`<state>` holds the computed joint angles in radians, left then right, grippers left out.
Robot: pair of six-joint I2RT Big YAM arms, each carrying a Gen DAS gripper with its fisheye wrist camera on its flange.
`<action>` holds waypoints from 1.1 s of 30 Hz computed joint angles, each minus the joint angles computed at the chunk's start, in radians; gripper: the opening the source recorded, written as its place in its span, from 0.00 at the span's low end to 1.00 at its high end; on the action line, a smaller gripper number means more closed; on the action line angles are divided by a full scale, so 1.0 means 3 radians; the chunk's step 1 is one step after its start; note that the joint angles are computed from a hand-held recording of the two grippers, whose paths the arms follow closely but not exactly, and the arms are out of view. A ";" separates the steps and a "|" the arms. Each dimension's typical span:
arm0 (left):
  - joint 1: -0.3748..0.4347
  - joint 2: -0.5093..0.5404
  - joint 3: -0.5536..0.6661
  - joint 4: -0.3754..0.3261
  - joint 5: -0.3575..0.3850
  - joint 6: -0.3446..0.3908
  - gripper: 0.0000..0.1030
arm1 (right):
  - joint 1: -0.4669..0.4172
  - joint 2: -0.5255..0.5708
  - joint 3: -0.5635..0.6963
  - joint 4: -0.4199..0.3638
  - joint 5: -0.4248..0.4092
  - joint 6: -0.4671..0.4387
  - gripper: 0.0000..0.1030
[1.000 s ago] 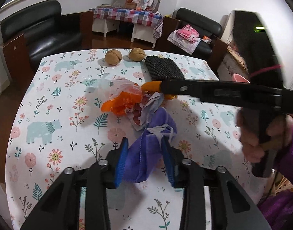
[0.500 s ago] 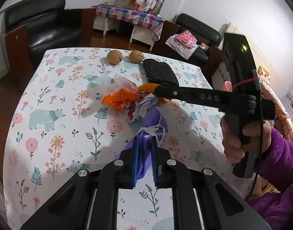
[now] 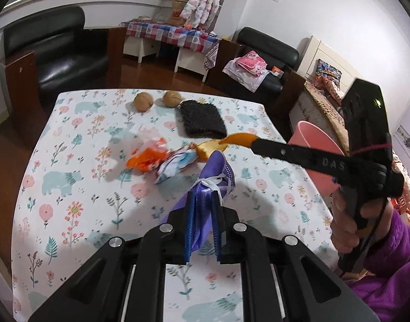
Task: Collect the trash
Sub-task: 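Grasp the purple mesh bag with the left tool while the right grasps the orange peel, then carry the purple bag and orange peel over the pink bucket with both tools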
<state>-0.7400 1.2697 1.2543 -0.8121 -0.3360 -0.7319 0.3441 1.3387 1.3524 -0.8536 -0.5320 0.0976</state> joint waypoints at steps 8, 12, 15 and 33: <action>-0.0071 0.0297 0.0450 -0.0067 -0.0147 0.0123 0.11 | -0.0261 -0.0283 -0.0190 0.0140 0.0076 0.0108 0.19; -0.0094 0.0523 0.0750 -0.0102 -0.0172 0.0166 0.11 | -0.0434 -0.0407 -0.0279 0.0183 0.0105 0.0140 0.19; -0.0097 0.0695 0.0976 -0.0111 -0.0089 0.0169 0.11 | -0.0591 -0.0479 -0.0339 0.0239 0.0113 0.0200 0.19; -0.0248 0.2149 0.2939 -0.0518 0.0469 0.0634 0.11 | -0.1601 -0.0567 -0.0523 0.0363 0.0424 0.0378 0.19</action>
